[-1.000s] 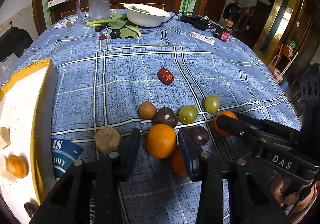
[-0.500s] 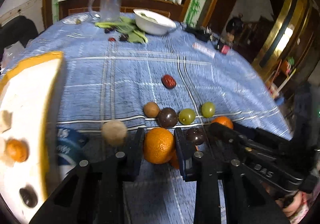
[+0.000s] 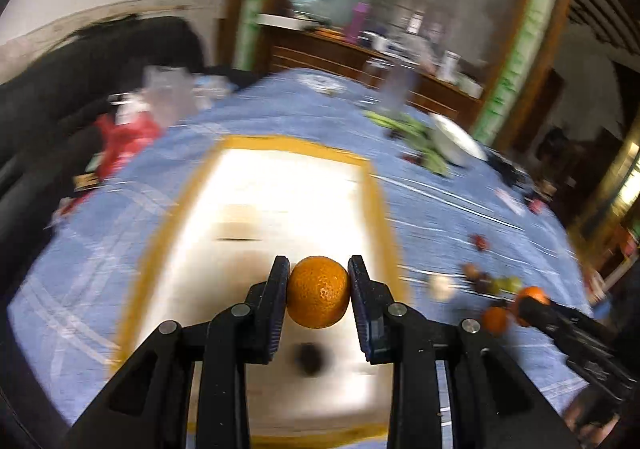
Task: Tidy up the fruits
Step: 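Place both oranges in the tray and open both tools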
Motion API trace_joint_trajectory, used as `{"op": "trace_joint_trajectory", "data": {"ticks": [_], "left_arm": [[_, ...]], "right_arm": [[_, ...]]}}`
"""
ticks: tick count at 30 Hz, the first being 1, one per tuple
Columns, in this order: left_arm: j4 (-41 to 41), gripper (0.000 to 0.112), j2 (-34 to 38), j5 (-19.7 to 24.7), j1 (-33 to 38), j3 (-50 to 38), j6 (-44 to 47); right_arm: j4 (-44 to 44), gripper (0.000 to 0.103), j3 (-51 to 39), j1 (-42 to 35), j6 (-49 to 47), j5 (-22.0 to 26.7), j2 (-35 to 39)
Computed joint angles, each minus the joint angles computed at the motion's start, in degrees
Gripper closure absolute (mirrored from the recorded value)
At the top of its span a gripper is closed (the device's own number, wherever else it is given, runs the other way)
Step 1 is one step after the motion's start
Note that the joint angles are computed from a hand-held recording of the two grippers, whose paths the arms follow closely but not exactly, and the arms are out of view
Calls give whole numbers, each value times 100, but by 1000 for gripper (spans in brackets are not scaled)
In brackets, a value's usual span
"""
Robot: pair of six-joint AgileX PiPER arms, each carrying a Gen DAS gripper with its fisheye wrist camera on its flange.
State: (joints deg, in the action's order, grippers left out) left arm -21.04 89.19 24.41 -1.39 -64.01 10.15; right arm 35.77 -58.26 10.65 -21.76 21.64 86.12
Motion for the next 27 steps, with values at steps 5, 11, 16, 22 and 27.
{"op": "trace_joint_trajectory", "data": {"ticks": [5, 11, 16, 22, 27], "left_arm": [[23, 83, 77, -78, 523, 167, 119], [-579, 83, 265, -75, 870, 313, 893], [-997, 83, 361, -32, 983, 368, 1376], [-1222, 75, 432, 71, 1124, 313, 1556], [-815, 63, 210, -68, 976, 408, 1209]], "right_arm": [[-1044, 65, -970, 993, 1107, 200, 660], [-2962, 65, -2231, 1904, 2713, 555, 1701], [-3900, 65, -2996, 2164, 3448, 933, 2504], [-4576, 64, -3178, 2338, 3980, 1021, 2732], [-4771, 46, -3138, 2359, 4177, 922, 2641]]}}
